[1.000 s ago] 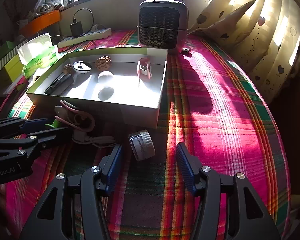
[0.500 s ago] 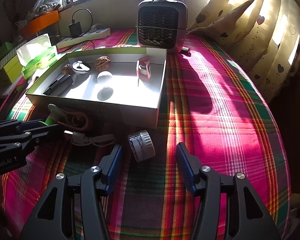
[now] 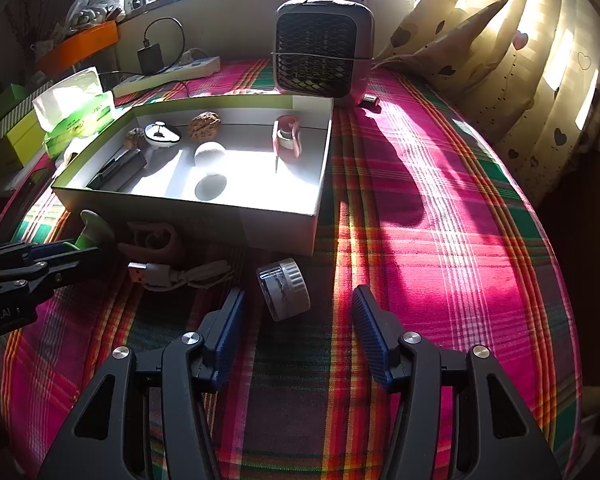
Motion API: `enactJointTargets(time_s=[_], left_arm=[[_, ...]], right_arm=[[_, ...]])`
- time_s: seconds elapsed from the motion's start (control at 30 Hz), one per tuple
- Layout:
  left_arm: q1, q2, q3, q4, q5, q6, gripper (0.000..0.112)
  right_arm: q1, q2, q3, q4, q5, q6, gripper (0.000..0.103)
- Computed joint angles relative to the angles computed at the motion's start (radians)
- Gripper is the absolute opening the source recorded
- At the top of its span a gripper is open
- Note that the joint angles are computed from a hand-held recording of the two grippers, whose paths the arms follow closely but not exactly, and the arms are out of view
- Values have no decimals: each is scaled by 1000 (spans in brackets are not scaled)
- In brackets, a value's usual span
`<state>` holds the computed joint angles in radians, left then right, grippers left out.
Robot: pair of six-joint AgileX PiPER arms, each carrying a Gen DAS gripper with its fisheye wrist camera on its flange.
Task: Organize objects
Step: 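Grasp the green-and-white spool with the left gripper, then grasp the small white round jar with the right gripper while the left holds the spool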
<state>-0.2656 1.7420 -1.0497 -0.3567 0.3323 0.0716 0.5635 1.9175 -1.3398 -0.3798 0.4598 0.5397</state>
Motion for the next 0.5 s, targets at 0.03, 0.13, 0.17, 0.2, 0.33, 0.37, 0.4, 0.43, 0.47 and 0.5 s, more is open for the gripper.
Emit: enactJointTargets(time_s=[0.03,0.13,0.17,0.2,0.33,0.37,0.4,0.43,0.47,0.5], left_arm=[[3,-2,4,-13,-3,13,30],[6,-5,11,-34,-9,34,30],[6,-5,11,-34,-9,34,30],[7,-5,12,-36,-10,35,30],[7,-5,12,-39,-10,38,30],[7,-6,12,-39,-10,37,30],[7,-6,13,-40,-10,37,30],[7,-6,13,-38,-11,35,30],[7,-6,13,-38,-11,35,30],[7,-6,13,-37,-11,35,30]], right_arm=[[-1,-1,1,7,-3,-7,52],[-2,-8,10,29,-17,-41,42],[-1,-8,12,33,-19,-48,38],[0,-9,13,33,-22,-49,37],[1,-9,15,33,-28,-48,24],[0,-10,17,36,-29,-49,23],[-1,-10,17,41,-31,-53,23],[-1,-10,17,38,-30,-50,23],[1,-10,16,35,-29,-47,20],[2,-10,17,32,-29,-45,20]])
